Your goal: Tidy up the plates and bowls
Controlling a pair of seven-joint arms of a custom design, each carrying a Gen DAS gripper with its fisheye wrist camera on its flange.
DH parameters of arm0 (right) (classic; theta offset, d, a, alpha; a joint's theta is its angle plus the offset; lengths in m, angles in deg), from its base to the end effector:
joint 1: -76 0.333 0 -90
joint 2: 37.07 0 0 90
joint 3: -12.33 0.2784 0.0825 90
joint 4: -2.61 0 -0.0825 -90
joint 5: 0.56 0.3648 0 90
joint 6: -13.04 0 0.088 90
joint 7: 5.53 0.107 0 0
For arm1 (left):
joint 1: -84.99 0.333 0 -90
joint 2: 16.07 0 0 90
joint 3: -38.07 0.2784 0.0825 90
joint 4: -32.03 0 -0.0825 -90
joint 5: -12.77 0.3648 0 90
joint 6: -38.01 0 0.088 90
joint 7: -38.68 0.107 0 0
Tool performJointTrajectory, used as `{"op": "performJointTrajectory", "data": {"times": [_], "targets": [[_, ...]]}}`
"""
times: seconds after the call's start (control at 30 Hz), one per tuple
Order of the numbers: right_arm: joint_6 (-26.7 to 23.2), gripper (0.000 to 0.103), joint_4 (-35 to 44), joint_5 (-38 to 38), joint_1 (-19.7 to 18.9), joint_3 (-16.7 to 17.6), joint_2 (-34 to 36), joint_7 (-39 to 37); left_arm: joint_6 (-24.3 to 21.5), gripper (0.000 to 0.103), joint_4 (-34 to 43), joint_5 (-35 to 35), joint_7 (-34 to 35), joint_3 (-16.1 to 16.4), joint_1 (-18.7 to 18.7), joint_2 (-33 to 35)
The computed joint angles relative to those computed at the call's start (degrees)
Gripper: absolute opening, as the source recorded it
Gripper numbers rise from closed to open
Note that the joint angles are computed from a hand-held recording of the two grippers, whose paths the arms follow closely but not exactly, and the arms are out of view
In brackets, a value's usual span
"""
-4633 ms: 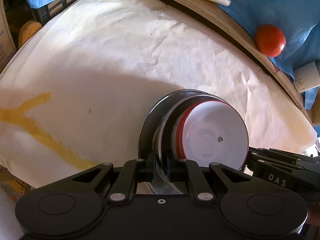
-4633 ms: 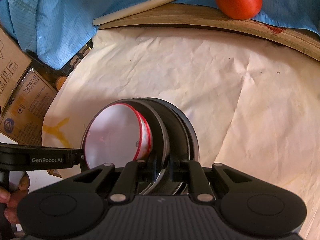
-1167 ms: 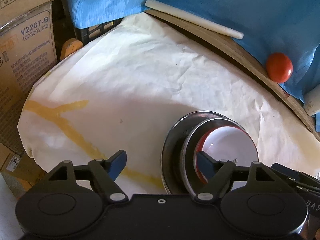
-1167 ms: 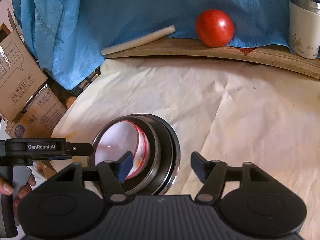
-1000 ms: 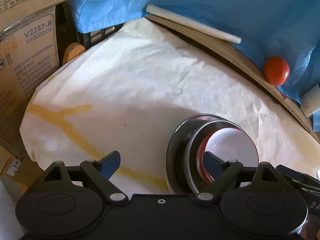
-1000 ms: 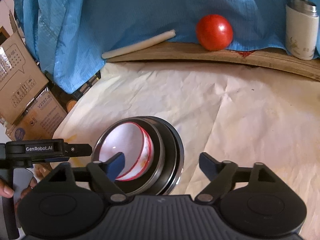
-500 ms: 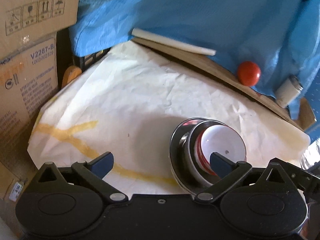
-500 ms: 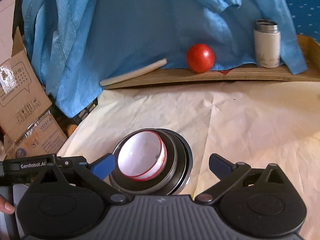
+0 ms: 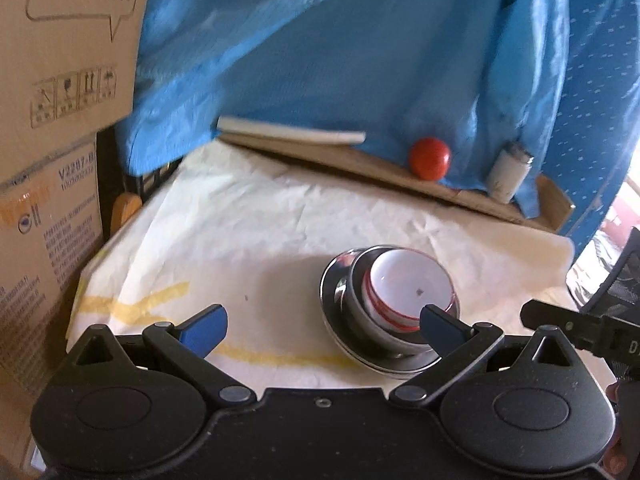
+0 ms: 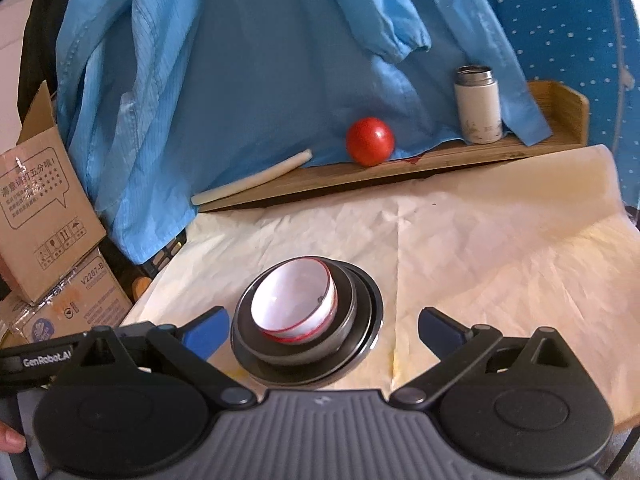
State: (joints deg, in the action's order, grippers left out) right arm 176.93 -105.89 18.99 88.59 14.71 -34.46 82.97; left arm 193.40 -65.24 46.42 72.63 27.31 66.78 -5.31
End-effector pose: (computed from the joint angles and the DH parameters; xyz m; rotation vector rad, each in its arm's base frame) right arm 0.5868 0.1374 0.5553 -1.5873 1.5797 -0.4534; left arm 0.5561 -0.3195 0.5459 -1.8117 1.7058 -1.0510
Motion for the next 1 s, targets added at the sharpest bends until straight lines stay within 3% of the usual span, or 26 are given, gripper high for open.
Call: {"op": "performJointTrajectory", "data": {"times": [0.2,0.6,1.0], "targets": [[3.4,0.103,-5.4,-6.7,0.5,0.1,-3.3,5.6,4.6,0.102,-5.4,3.9,-3.2,0.3,0.3,-3.1],[7.0,0.103,-13.9,-16.1,-0.8,2.1,-8.3,13.2,5.3,0.102,-12.5,8.7,-8.7,-1.1,1.4,-7.7],[8.1,0.103,-17.8,-17.3,-1.6,3.5,-10.7,15.5,6.8,0.102,-17.0,18.6,-15.8,-2.3,2.8,-10.6]]}}
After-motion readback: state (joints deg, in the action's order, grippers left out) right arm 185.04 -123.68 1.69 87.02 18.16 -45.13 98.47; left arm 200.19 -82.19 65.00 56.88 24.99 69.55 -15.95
